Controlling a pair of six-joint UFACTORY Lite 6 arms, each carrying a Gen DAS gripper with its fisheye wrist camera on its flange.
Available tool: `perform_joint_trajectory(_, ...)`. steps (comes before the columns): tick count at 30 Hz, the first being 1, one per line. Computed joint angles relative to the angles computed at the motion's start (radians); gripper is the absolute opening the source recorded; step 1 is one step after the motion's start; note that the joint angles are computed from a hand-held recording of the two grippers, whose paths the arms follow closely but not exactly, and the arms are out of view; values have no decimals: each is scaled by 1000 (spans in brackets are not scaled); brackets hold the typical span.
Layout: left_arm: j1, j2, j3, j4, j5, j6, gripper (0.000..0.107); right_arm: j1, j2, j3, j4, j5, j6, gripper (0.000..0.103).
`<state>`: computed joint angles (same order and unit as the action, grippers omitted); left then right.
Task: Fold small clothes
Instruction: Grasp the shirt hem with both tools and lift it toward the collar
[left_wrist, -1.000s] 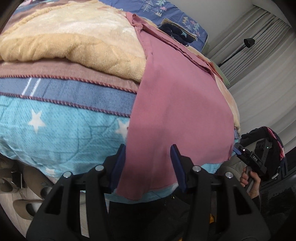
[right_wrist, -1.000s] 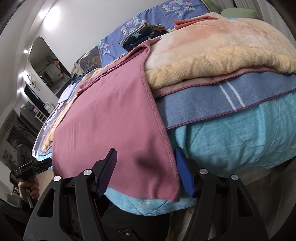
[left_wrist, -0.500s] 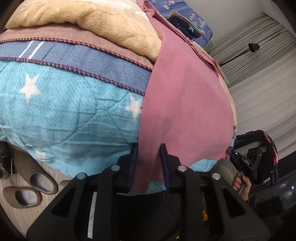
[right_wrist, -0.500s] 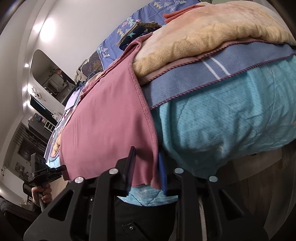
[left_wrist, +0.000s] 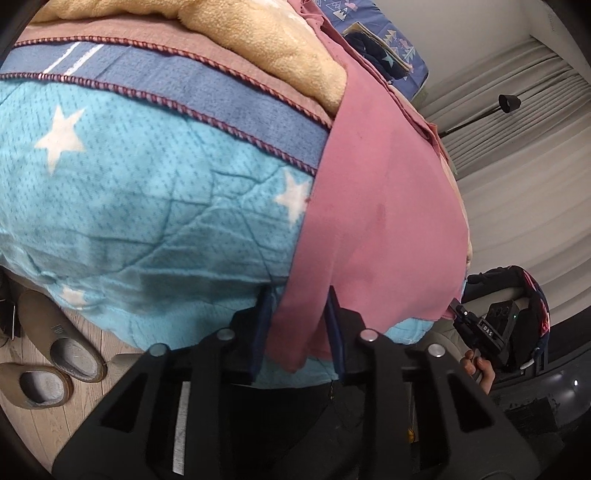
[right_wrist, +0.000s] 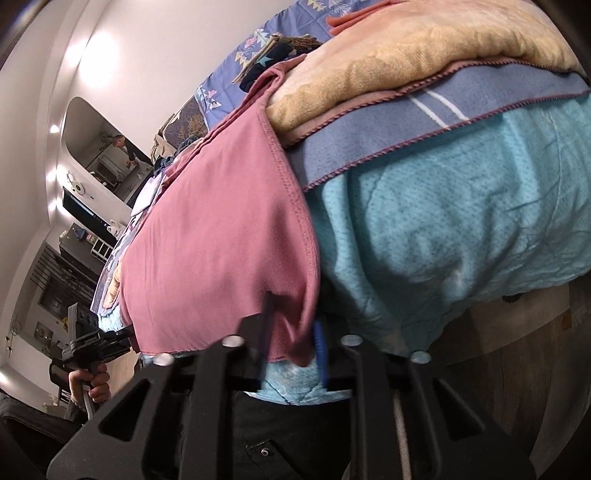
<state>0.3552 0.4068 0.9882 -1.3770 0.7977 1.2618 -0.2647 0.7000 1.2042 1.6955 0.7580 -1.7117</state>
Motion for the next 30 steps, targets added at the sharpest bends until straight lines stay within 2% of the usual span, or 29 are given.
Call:
perform_joint_trajectory(4,5,-22,-22,-1,-17,7,12,5,-39,-44,40,-12,-47,7)
perform_joint_trajectory(7,-5,-93,-65,6,-48,6,8,0,-76,-78,60,-15,-71,7)
perform_joint_trajectory(10,-26,-166,-94,41,-76,-19,6,-11,-116,-109,67,-6,-83,7)
perform_joint_trajectory(20,-22,-246,-82,82,-28,-44,6,-11,-158,-115,65,34,-79,6)
perform_joint_trajectory(30,0,-259,-23,24,83,-28,6,-27,-139,-44,71,195,45,6)
